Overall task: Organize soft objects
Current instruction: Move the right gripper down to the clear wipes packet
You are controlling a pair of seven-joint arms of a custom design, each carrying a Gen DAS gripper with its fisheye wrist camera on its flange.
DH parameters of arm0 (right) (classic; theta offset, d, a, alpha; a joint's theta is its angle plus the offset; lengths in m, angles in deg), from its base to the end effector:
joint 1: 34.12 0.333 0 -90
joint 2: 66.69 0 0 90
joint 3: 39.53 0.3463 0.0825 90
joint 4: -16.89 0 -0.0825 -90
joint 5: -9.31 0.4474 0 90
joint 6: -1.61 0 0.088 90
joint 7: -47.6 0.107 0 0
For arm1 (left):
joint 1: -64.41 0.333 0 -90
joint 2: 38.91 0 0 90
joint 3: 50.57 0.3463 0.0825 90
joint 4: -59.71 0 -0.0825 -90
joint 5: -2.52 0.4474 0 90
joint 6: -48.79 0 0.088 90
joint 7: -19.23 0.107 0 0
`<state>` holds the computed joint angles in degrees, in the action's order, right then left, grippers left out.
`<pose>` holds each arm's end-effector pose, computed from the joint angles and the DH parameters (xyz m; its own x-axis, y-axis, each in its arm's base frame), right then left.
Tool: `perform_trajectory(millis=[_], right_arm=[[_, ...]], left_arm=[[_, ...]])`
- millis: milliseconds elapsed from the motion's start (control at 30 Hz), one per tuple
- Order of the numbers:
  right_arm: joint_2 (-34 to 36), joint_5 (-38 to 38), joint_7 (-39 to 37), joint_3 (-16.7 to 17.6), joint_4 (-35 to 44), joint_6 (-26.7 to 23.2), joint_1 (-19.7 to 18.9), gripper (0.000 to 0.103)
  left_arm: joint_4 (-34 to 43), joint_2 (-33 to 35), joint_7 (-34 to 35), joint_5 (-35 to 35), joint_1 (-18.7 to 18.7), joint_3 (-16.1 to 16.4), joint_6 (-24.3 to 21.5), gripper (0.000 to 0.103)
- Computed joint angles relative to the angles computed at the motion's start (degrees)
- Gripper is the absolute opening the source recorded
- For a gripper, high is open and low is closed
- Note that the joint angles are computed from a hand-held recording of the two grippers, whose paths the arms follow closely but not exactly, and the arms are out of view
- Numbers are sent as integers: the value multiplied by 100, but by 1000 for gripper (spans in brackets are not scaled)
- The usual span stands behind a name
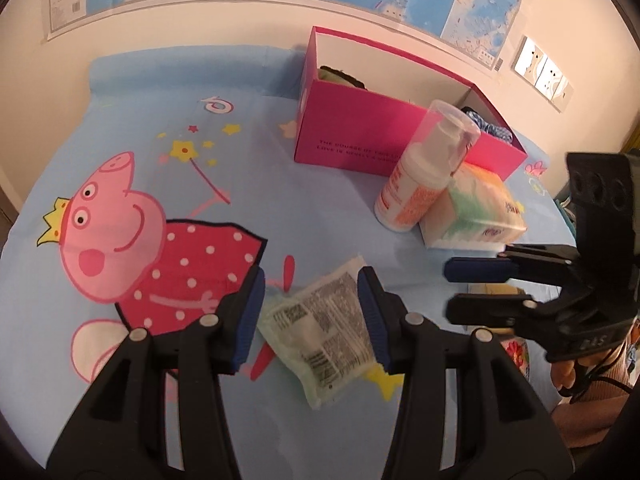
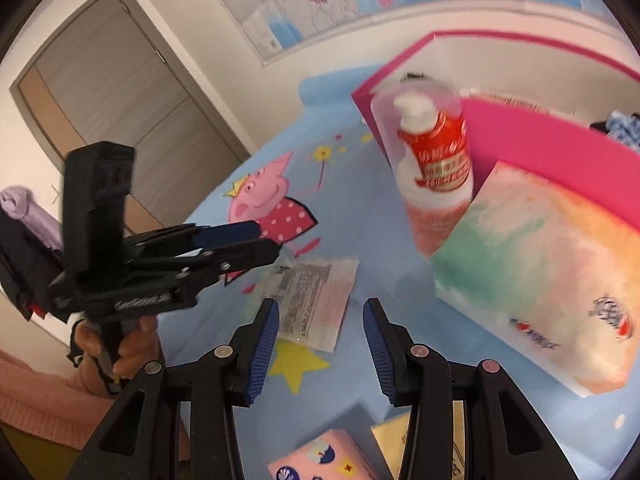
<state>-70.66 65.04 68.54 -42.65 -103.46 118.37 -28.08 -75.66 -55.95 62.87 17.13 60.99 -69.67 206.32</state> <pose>0.5923 0.0760 0.4749 0.7480 -0.5096 -0.4251 -0.6483 -0.4242 -0.6322 0.4993 -0.2285 0.5099 0.1205 -0.9731 0.1964 -0.7551 -0.2182 -0.6183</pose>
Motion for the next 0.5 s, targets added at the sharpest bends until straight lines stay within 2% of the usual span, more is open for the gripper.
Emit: perform_trajectory(millis=[267, 500], right_arm=[[123, -177, 164, 112, 26, 120, 74, 45], [212, -335, 375, 189, 46, 310, 140, 45]], left_arm=[[-138, -138, -84, 17, -34, -50, -141, 50], [-369, -316, 196, -369, -199, 87, -201, 50]])
